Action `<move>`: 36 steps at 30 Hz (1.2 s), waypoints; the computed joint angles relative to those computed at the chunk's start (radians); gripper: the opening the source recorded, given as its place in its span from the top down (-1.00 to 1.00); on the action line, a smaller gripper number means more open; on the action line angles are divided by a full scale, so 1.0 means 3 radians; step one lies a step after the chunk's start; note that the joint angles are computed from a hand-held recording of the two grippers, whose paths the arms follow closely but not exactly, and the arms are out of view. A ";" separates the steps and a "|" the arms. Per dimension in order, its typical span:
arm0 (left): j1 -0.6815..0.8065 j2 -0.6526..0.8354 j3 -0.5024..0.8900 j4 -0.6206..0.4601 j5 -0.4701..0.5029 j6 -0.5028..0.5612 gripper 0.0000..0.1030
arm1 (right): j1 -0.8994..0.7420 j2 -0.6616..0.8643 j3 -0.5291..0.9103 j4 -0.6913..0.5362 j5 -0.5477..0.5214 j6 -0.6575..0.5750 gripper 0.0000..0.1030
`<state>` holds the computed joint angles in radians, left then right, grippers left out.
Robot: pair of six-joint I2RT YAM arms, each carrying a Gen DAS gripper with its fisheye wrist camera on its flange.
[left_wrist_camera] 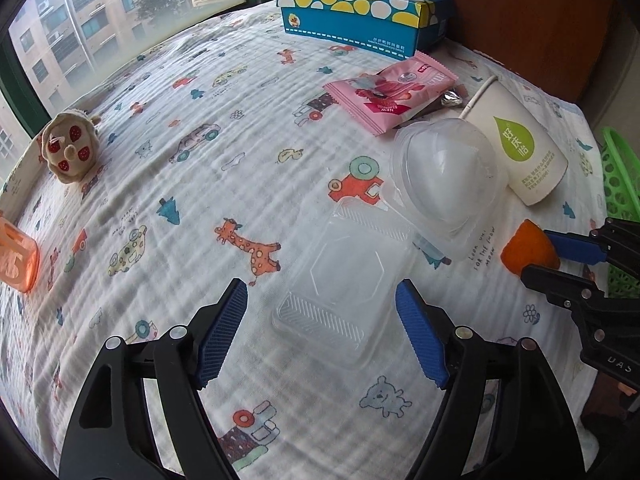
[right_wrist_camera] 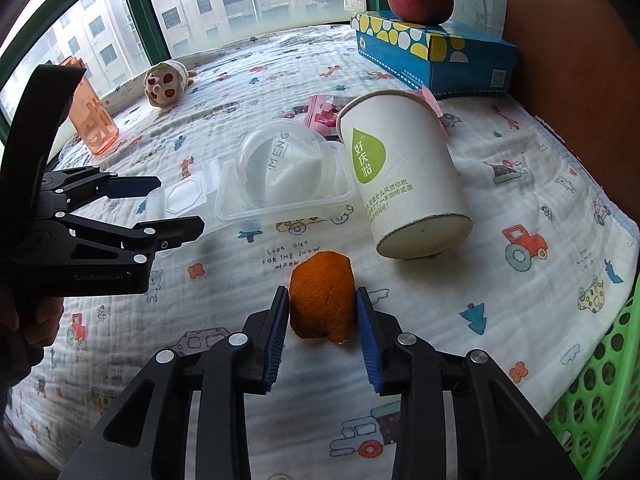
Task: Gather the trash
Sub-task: 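Grasp the orange piece with the right tool while the left tool approaches the clear container, then close the left tool on the clear rectangular container, then carry the orange piece and clear container to the green basket and release both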
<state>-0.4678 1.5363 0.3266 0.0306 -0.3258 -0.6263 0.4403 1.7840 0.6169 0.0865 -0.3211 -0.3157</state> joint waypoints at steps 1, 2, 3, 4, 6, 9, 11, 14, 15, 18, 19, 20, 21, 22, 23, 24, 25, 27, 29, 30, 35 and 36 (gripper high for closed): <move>0.0013 0.0033 0.0004 0.0033 0.0021 0.0023 -0.47 | -0.0014 -0.0015 -0.0007 -0.0014 -0.0023 -0.0001 0.37; 0.0018 0.0067 0.0010 0.0060 0.0030 0.0042 -0.45 | -0.0026 -0.0036 -0.0020 -0.0027 -0.0044 -0.0005 0.37; 0.0030 0.0080 0.0000 0.0112 0.0040 0.0064 -0.42 | -0.0036 -0.0060 -0.0035 -0.0036 -0.0059 -0.0011 0.37; 0.0038 0.0084 -0.0001 0.0136 0.0046 0.0074 -0.39 | -0.0044 -0.0083 -0.0047 -0.0044 -0.0071 -0.0014 0.37; 0.0076 0.0078 -0.0013 0.0191 0.0107 0.0107 -0.25 | -0.0062 -0.0126 -0.0072 -0.0063 -0.0101 -0.0021 0.37; 0.0035 0.0085 -0.0001 0.0204 0.0093 0.0124 -0.13 | -0.0077 -0.0181 -0.0098 -0.0091 -0.0137 -0.0022 0.38; -0.0030 0.0081 0.0006 0.0176 0.0032 0.0091 -0.12 | -0.0087 -0.0224 -0.0116 -0.0111 -0.0160 -0.0017 0.38; -0.0090 0.0016 -0.0012 0.0094 -0.0011 -0.0001 -0.11 | -0.0137 -0.0314 -0.0143 -0.0178 -0.0232 -0.0014 0.39; -0.0117 -0.0025 -0.0027 0.0055 -0.0032 -0.0051 -0.10 | -0.0155 -0.0352 -0.0155 -0.0201 -0.0252 -0.0020 0.39; -0.0205 -0.0200 -0.0074 -0.0124 -0.0079 -0.0211 -0.10 | -0.0210 -0.0480 -0.0204 -0.0279 -0.0317 -0.0058 0.39; -0.0254 -0.0265 -0.0082 -0.0210 -0.0094 -0.0274 -0.10 | -0.0234 -0.0532 -0.0228 -0.0301 -0.0337 -0.0070 0.39; -0.0307 -0.0332 -0.0094 -0.0291 -0.0113 -0.0329 -0.10 | -0.0259 -0.0584 -0.0251 -0.0327 -0.0359 -0.0085 0.39; -0.0374 -0.0397 -0.0108 -0.0372 -0.0151 -0.0390 -0.10 | -0.0289 -0.0638 -0.0273 -0.0358 -0.0385 -0.0105 0.39; -0.0459 -0.0473 -0.0116 -0.0477 -0.0195 -0.0476 -0.10 | -0.0322 -0.0703 -0.0301 -0.0392 -0.0410 -0.0131 0.39; -0.0510 -0.0557 -0.0131 -0.0562 -0.0214 -0.0537 -0.10 | -0.0360 -0.0774 -0.0331 -0.0428 -0.0436 -0.0161 0.39; -0.0572 -0.0647 -0.0141 -0.0662 -0.0236 -0.0616 -0.10 | -0.0404 -0.0845 -0.0361 -0.0465 -0.0464 -0.0194 0.39; -0.0645 -0.0741 -0.0146 -0.0768 -0.0264 -0.0705 -0.10 | -0.0458 -0.0909 -0.0382 -0.0506 -0.0493 -0.0230 0.39; -0.0813 -0.0920 -0.0136 -0.0978 -0.0315 -0.0892 -0.10 | -0.0593 -0.1033 -0.0412 -0.0608 -0.0557 -0.0306 0.39; -0.0988 -0.1003 -0.0073 -0.1172 -0.0363 -0.1081 -0.10 | -0.0768 -0.1145 -0.0422 -0.0740 -0.0641 -0.0404 0.39; -0.1080 -0.1036 -0.0040 -0.1240 -0.0391 -0.1168 -0.10 | -0.0847 -0.1186 -0.0418 -0.0799 -0.0674 -0.0449 0.39; -0.1477 -0.0926 0.0287 -0.1496 -0.0569 -0.1440 -0.10 | -0.1437 -0.1331 -0.0323 -0.1187 -0.0869 -0.0827 0.39; -0.1551 -0.0885 0.0368 -0.1537 -0.0602 -0.1479 -0.10 | -0.1579 -0.1331 -0.0288 -0.1254 -0.0903 -0.0923 0.39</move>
<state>-0.9331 1.2708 0.4371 -0.4306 -0.5063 -1.0701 -0.0335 1.3847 0.5306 -0.2897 -0.5921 -0.5926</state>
